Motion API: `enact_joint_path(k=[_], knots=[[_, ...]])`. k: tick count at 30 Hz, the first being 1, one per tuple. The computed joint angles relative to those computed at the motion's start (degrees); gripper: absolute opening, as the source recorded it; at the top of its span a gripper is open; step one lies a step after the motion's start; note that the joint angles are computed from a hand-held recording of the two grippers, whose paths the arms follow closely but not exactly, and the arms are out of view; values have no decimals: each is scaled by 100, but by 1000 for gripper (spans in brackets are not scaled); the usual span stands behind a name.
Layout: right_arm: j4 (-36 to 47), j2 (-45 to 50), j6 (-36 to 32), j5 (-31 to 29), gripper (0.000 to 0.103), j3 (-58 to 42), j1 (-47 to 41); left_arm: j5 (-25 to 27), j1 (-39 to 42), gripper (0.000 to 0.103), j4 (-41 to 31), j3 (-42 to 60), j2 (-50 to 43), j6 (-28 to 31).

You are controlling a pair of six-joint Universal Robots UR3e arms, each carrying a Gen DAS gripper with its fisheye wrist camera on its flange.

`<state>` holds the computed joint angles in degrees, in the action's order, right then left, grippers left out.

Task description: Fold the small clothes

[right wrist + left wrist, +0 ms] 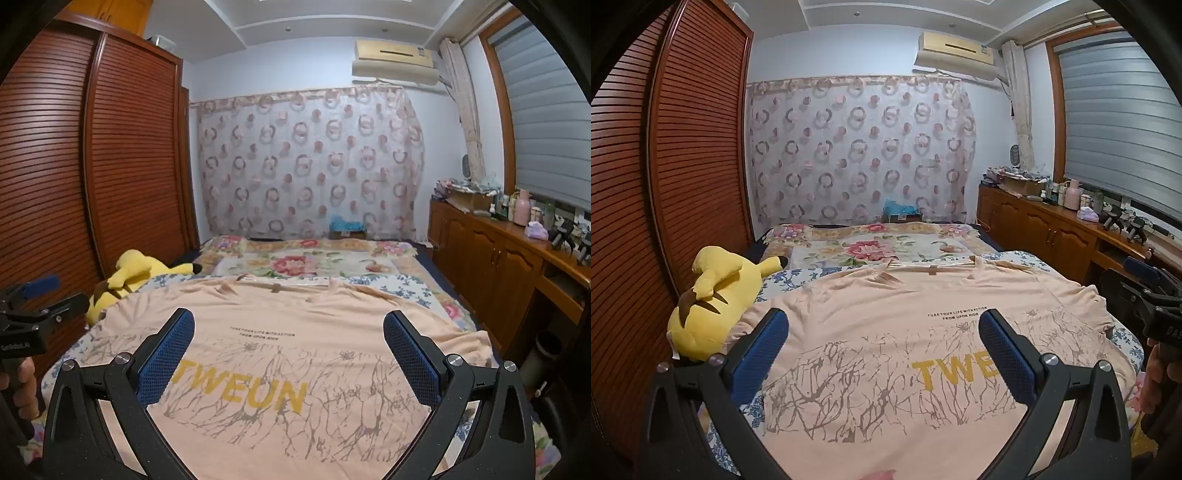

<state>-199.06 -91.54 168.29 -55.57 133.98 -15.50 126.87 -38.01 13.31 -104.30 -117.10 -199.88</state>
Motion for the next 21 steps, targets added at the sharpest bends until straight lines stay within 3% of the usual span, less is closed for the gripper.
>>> enact_joint_path(k=[21], knots=[[130,-106,-39,55,103,30,-48,-59,86,103,20,-27,-27,70]])
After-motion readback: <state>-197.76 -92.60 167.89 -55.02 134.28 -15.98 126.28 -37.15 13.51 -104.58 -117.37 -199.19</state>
